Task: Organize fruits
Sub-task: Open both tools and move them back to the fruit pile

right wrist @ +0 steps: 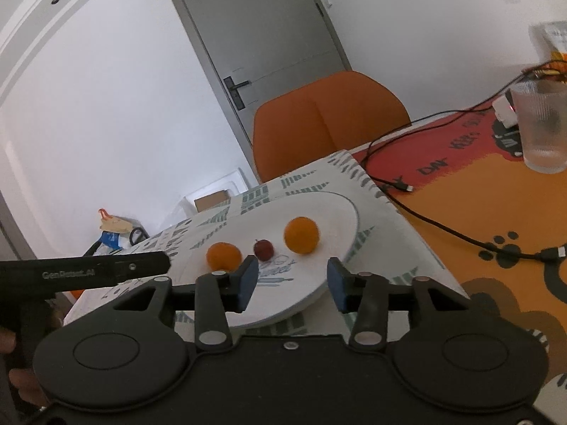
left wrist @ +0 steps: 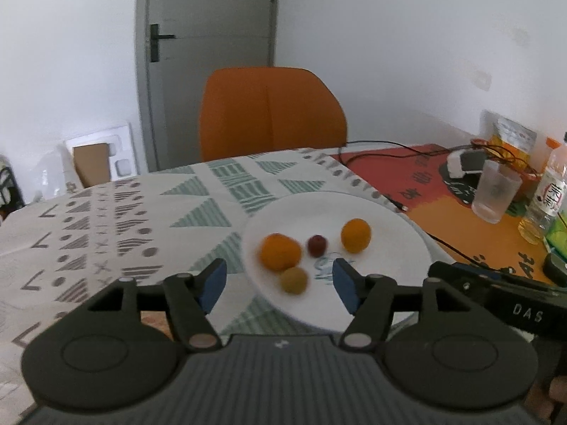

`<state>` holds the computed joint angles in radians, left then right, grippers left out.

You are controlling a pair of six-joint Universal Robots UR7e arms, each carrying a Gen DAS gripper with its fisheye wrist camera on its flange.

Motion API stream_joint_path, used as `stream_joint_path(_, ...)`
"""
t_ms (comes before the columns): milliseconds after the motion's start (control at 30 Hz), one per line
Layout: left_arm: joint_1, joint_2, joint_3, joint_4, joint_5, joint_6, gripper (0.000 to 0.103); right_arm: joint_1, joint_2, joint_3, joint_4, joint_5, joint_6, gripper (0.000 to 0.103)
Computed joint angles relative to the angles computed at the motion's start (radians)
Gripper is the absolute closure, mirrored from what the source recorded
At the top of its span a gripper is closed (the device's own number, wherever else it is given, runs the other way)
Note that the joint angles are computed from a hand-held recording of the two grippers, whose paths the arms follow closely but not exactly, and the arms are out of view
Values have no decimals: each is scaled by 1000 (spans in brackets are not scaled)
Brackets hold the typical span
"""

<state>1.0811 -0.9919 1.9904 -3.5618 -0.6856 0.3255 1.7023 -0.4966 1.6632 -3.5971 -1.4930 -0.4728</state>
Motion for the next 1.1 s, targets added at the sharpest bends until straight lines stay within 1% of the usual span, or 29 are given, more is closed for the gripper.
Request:
stream_joint_path(33, -1, -10, 11, -16, 6, 4, 34, 5, 2, 0, -2, -3, -3, 55)
stream_joint_path(100, -3, -27, 33, -54, 23, 12, 27, 17, 6, 2, -7, -10, -12, 53)
stream_joint_path(200, -7, -51, 63, -101, 49, 27, 19, 34, 14, 8, -20, -22, -25, 43)
stream_joint_path(267, -9, -73, 87, -128, 63, 41, 18, 47, 22, 8, -17, -31, -25, 37)
stream_joint_path(333, -11, -91, 107, -158, 82, 55, 16, 59, 28, 6, -9, -39, -16, 28)
stream_joint_path(467, -15, -122, 150, -222, 121, 80, 15, 88, 44, 9, -23, -52, -41, 18)
stream_joint_path(533, -14, -145, 177, -240, 134, 76, 14, 100, 51, 10, -34, -56, -47, 10)
stream_joint_path(633, -12, -182, 212, -254, 141, 66, 14, 117, 63, 9, -45, -68, -57, 5)
stream_joint_path(767, -14, -217, 246, -271, 159, 58, 14, 135, 71, 13, -41, -89, -61, 3)
stream_joint_path(800, -15, -225, 254, -277, 162, 59, 14, 139, 73, 15, -40, -92, -61, 0)
stream_joint_path(900, -21, -242, 276, -306, 168, 62, 14, 148, 77, 19, -35, -94, -63, 0)
stream_joint_path(1100, -21, -281, 327, -340, 179, 21, 14, 166, 82, 20, -10, -102, -73, 0)
